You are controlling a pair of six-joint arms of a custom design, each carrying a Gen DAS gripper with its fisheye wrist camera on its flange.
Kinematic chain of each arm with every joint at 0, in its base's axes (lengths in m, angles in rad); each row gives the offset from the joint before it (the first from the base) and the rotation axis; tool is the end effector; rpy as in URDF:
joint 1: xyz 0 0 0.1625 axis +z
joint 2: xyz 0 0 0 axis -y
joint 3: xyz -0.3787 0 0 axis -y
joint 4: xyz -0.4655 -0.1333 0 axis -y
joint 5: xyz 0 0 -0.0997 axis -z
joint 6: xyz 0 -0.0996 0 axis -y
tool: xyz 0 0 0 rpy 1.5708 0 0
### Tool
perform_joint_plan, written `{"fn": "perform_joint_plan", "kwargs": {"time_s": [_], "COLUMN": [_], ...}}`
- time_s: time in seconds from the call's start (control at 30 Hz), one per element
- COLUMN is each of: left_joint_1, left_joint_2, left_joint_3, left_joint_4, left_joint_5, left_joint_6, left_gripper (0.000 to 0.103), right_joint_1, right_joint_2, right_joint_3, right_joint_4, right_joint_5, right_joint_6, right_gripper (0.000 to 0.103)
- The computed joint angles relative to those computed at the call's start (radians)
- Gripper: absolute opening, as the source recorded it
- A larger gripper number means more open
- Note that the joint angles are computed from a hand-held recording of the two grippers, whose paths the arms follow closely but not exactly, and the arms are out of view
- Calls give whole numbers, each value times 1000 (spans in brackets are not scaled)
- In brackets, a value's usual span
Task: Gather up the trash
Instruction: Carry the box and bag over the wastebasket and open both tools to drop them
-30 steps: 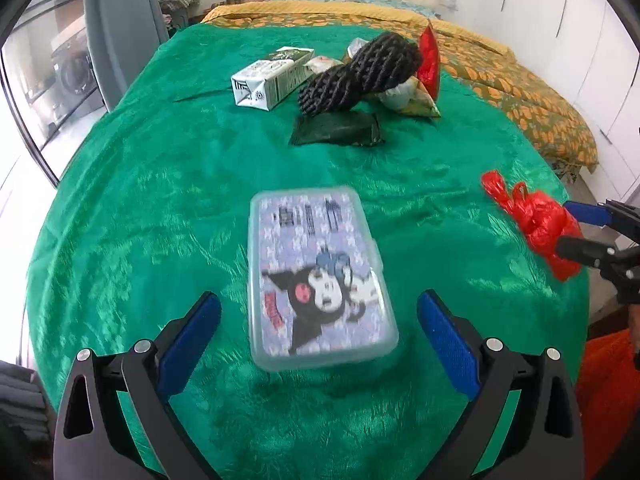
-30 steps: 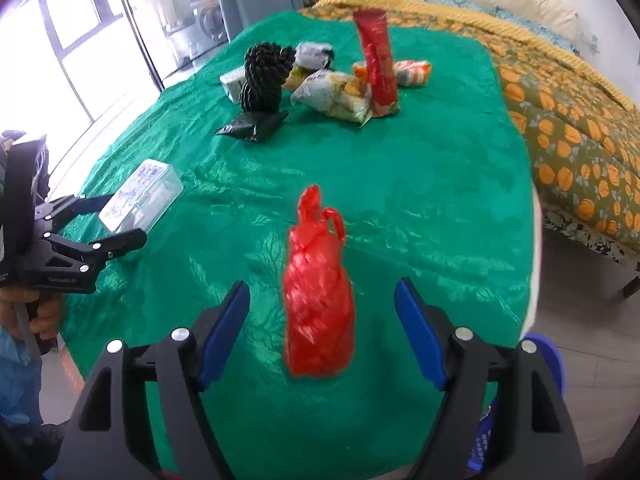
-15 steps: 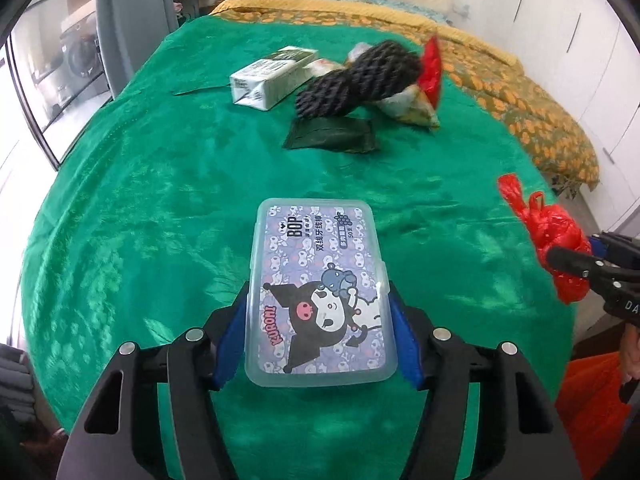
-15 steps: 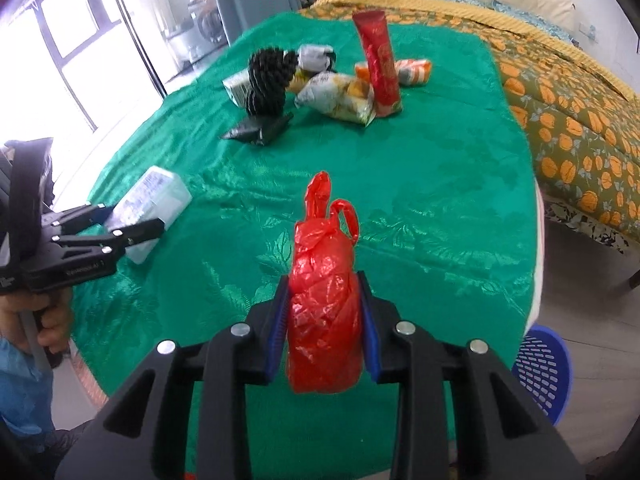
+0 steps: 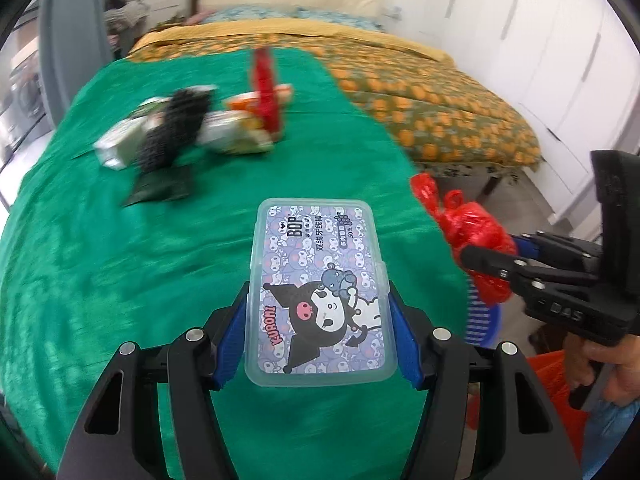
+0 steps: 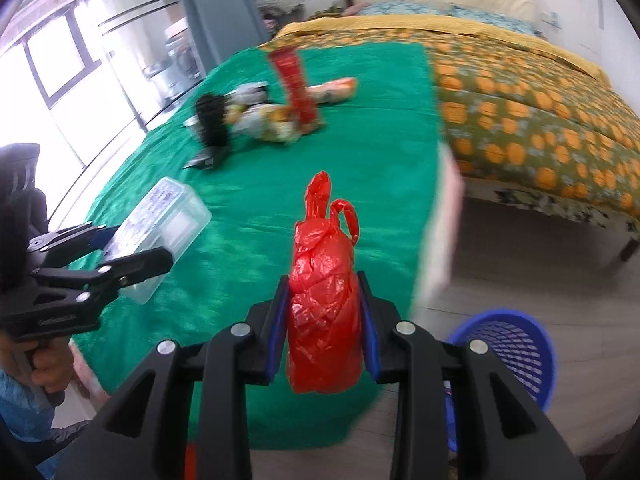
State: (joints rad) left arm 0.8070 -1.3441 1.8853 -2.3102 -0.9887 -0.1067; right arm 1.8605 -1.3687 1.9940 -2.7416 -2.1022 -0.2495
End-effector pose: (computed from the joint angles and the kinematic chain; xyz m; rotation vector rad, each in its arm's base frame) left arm -0.2780 -0.5621 0.2298 0.7768 2.5221 -0.5710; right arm 0.2460 -0.5353 0.2393 0.4888 -2.4930 0.7223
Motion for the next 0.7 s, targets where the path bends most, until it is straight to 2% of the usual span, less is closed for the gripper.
{"fn": "perform_joint_plan", "kwargs": {"time_s": [0.4,0.53,0.7], "left_joint_1": [-88,-114,-132], "left_joint_2": [238,330,464], "left_joint_3": [-88,-125,-189], "left_joint_4": [-37,-43,-40], "left_joint_5": [-134,-182,-219], "left_joint_6": [2,1,-3], "left_gripper": [62,62,62], "right_joint_1": [-173,-252,-350], "right_joint_2": [-239,-307,-342], "right_joint_3": [120,147,157], "right_joint_4": [-22,6,47], "right_joint_5": [-56,-47,-22], "right_joint_6": [-4,-3,19], "right_gripper": [31,31,31]}}
